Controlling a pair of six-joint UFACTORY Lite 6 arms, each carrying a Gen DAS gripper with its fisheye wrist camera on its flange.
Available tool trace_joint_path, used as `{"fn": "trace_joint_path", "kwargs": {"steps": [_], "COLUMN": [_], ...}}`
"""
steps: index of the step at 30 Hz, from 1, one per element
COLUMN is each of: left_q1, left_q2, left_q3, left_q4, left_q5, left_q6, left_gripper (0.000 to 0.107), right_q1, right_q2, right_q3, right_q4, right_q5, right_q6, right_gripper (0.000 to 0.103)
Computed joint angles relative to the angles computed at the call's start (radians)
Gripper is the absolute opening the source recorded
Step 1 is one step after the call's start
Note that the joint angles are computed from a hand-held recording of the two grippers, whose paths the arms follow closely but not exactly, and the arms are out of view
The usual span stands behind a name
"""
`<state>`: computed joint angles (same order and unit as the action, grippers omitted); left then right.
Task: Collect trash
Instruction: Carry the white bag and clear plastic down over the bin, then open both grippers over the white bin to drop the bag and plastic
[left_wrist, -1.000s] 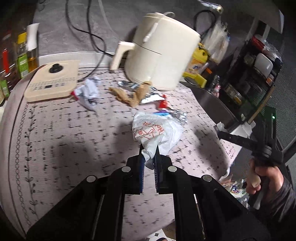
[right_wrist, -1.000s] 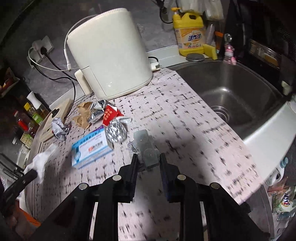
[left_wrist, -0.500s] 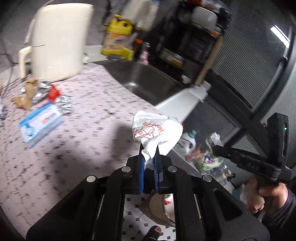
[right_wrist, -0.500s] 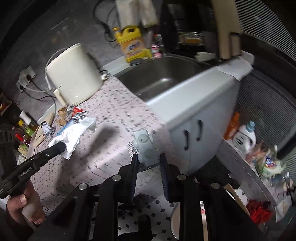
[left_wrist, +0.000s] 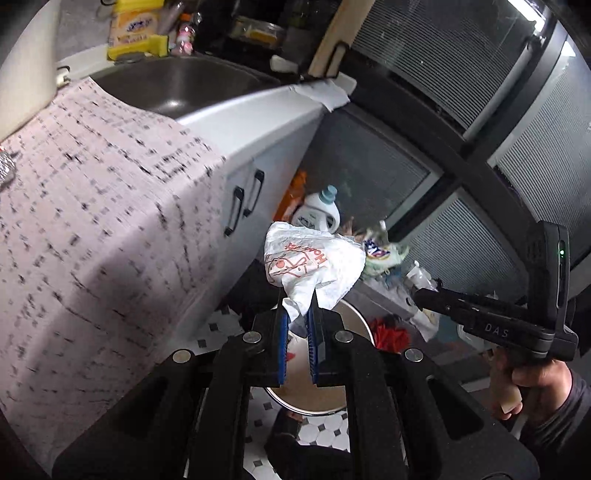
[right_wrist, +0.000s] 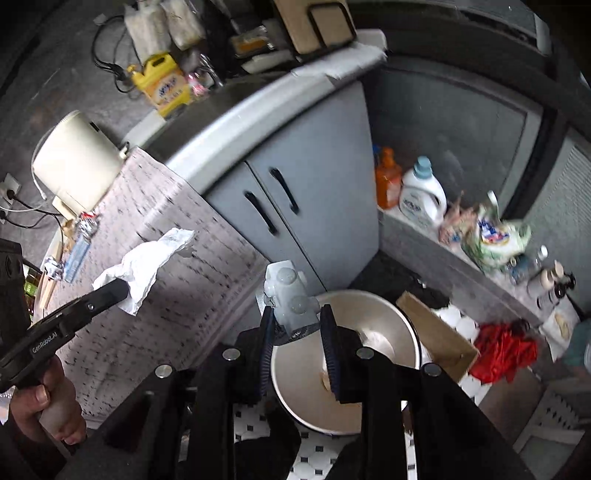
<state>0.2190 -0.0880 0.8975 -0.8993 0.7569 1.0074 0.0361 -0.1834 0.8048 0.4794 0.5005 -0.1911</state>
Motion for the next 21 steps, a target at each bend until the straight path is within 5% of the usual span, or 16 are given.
{"fn": "trace_joint_path", "kwargs": {"steps": [1,4,21], "left_q1": [-0.021,-0.084,-0.471], "left_q2": [0.002,0.01,0.192], "left_q3": [-0.014,-0.047,-0.081], "left_q4": [0.001,0.007,-0.032], "left_q5": [-0.012,-0.057,-0.302], "left_q6": [-0.008,-0.034,-0.208], "left_gripper": [0.009,0.009,0.009], "right_q1": [-0.022,-0.086,-0.484], "right_q2": [0.002,0.008,-0.049], "right_q3": [-0.019,-0.057,-0.09], "right_q4": [0.015,0.073,0.163], "right_q5": [0.008,0.025,0.155], "right_q6": [-0.023,-0.095,-0.446], "right_gripper": [0.029,0.058,0.065]}}
